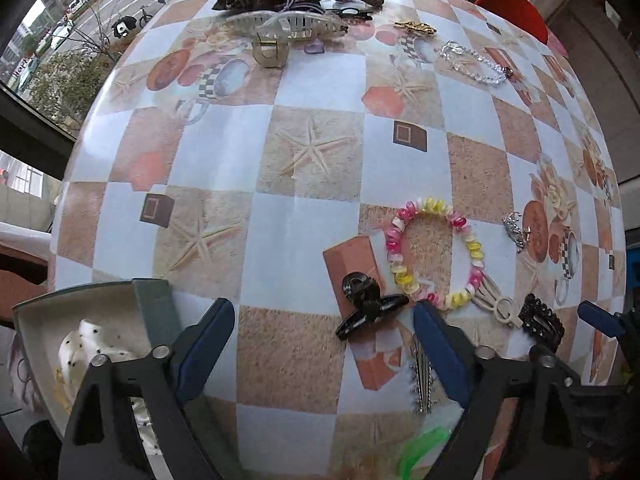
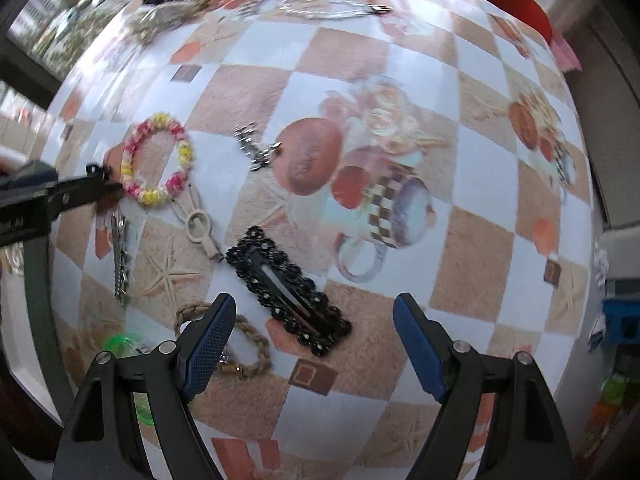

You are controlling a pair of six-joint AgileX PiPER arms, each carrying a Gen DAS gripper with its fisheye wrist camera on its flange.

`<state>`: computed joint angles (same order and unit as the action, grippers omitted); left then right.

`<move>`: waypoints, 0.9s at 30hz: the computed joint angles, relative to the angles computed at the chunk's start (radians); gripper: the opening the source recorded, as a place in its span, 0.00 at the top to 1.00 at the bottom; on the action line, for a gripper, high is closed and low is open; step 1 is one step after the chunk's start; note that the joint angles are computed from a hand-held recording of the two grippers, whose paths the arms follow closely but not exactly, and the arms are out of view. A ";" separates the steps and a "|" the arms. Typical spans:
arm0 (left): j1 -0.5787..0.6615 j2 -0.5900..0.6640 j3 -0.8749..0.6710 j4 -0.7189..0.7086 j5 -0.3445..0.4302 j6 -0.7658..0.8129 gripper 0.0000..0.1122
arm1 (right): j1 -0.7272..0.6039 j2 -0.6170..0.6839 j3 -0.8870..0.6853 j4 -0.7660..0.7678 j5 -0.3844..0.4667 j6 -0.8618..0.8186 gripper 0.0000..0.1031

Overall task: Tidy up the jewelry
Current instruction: 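Move both tools back over the table toward the black clips, then grasp the black claw clip with left tool while right tool grasps the black snap clip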

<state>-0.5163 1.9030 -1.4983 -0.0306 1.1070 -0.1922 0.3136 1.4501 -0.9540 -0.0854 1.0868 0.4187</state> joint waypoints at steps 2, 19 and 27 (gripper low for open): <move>0.003 0.018 -0.005 -0.008 0.000 0.004 0.24 | 0.012 0.020 -0.014 -0.011 0.002 -0.002 0.19; -0.024 0.044 -0.035 0.002 -0.024 0.040 0.74 | 0.047 0.110 -0.154 0.004 0.026 0.021 0.59; -0.032 -0.055 0.047 -0.019 -0.037 0.042 0.75 | -0.013 -0.031 -0.079 0.042 0.052 0.039 0.63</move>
